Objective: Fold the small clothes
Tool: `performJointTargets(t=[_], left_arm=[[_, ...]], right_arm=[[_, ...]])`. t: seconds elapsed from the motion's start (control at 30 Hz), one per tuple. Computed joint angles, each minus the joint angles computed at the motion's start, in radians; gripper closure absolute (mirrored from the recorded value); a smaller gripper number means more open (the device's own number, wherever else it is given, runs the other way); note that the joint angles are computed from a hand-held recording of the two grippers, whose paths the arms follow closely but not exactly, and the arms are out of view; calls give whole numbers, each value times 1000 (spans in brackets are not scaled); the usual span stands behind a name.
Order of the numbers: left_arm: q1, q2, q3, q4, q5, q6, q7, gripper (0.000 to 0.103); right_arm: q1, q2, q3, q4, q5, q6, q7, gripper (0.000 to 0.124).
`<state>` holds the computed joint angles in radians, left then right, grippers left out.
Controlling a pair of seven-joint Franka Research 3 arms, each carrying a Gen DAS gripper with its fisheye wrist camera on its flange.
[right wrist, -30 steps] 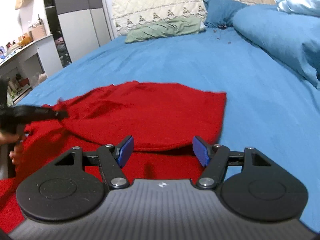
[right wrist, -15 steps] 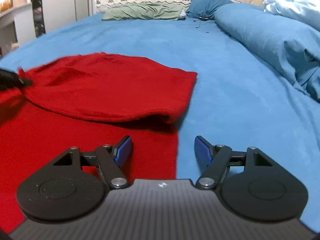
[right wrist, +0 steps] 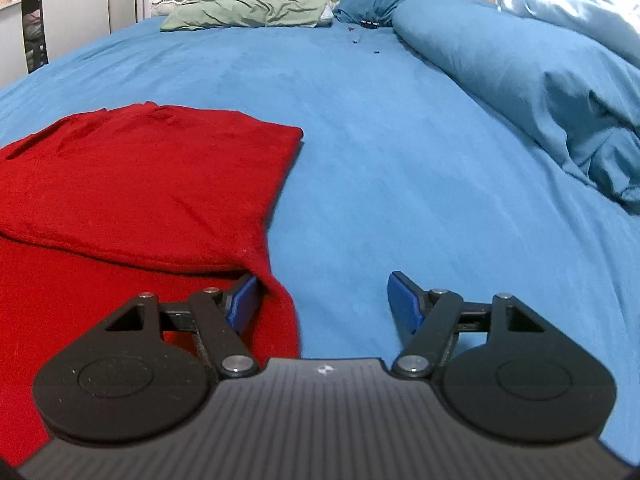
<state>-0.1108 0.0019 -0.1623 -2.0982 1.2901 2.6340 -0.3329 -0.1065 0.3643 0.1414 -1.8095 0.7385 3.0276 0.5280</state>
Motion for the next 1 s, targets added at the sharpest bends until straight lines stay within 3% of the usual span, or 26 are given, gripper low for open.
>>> performJointTargets(t=[0.07, 0.13, 0.17, 0.2, 0.23, 0.33, 0.5, 0.57, 0.63, 0.83, 0.9, 1.0], left_arm=[[-10, -44, -11, -39, -102, -47, 80, 81], [-20, -100, -34, -74, -112, -106, 130, 59], [-22, -119, -48, -83, -70, -118, 135, 53], [-25, -135, -62, -86, -32, -133, 163, 41], [-26, -138, -69, -83, -13, -136, 191, 33], [-14, -85, -50, -21, -41, -30, 275, 31], [-10, 18, -17, 39, -262, 15, 391, 31], [-11, 21, -5, 21, -255, 40, 368, 31], [-20, 16, -7, 16, -229, 25, 368, 31], [-29, -23, -12, 19, -324, -21, 430, 31], [-28, -66, -21, 13, -335, -61, 440, 31], [-16, -164, -37, -22, -335, -98, 449, 30]], right_arm=[[2, -14, -9, -13, -17, -6, -5, 40], [-26, -41, 20, -32, 7, -19, -67, 39], [-75, -66, 79, -46, 96, -32, -182, 39], [-130, -88, 142, -52, 208, -70, -313, 38], [-155, -108, 170, -57, 285, -117, -397, 38], [-144, -118, 182, -36, 381, -226, -481, 38], [0, -12, 84, 61, 259, -208, -222, 38], [48, 17, 32, 77, 219, -197, -149, 38], [35, 25, 42, 82, 274, -201, -194, 38], [59, 18, 15, 94, 283, -210, -172, 38], [27, -25, 47, 69, 388, -214, -270, 38], [29, -112, 40, 27, 477, -262, -366, 34]])
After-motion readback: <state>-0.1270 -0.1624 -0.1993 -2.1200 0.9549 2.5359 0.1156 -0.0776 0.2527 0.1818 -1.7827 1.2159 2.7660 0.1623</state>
